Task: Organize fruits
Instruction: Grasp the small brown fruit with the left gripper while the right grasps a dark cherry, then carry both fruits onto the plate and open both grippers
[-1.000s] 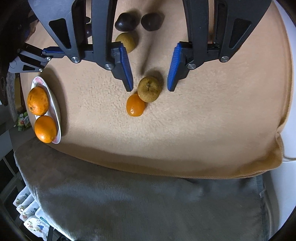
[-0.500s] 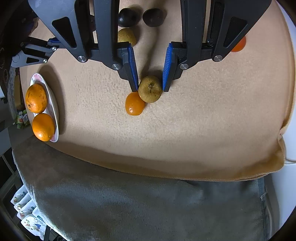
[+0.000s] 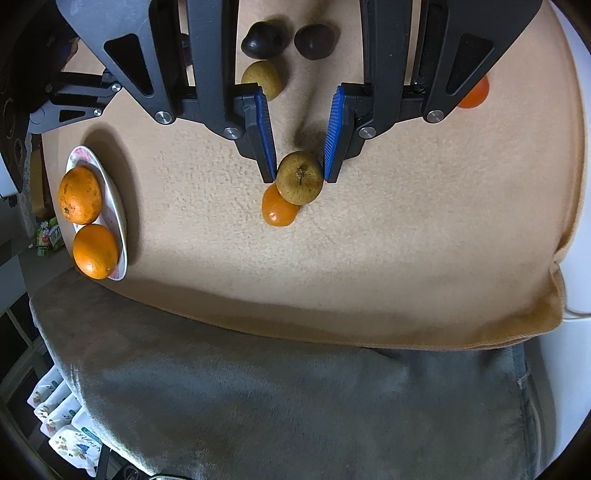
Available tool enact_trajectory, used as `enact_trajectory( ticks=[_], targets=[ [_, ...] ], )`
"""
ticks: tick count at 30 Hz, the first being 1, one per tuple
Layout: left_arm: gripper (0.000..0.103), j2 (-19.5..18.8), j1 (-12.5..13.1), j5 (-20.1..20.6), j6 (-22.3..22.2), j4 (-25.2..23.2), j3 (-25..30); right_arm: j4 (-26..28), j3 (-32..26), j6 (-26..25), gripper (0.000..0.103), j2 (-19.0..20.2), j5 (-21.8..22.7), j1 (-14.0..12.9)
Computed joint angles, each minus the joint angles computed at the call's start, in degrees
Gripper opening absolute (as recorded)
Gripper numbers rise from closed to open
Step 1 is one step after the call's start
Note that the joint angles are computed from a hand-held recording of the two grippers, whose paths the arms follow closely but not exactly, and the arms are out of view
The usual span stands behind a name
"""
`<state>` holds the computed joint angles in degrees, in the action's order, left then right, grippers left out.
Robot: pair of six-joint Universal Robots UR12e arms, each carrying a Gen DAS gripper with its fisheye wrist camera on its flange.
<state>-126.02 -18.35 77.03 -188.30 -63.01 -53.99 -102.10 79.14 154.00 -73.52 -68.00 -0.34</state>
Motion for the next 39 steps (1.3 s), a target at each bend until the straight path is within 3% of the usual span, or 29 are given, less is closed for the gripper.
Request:
enact_trajectory(
  ticks=[22, 39],
  targets=[
    [0.024, -0.05, -1.92, -3.85, 3.09, 0.51, 3.20, -5.60, 1.86, 5.45, 0.025, -4.04, 0.82, -5.18],
    [0.024, -5.02, -5.25, -7.14, 5.43, -5.22, 12.45, -10.31, 4.40, 11.01, 0.025, -6.97, -1.48, -10.52]
  ],
)
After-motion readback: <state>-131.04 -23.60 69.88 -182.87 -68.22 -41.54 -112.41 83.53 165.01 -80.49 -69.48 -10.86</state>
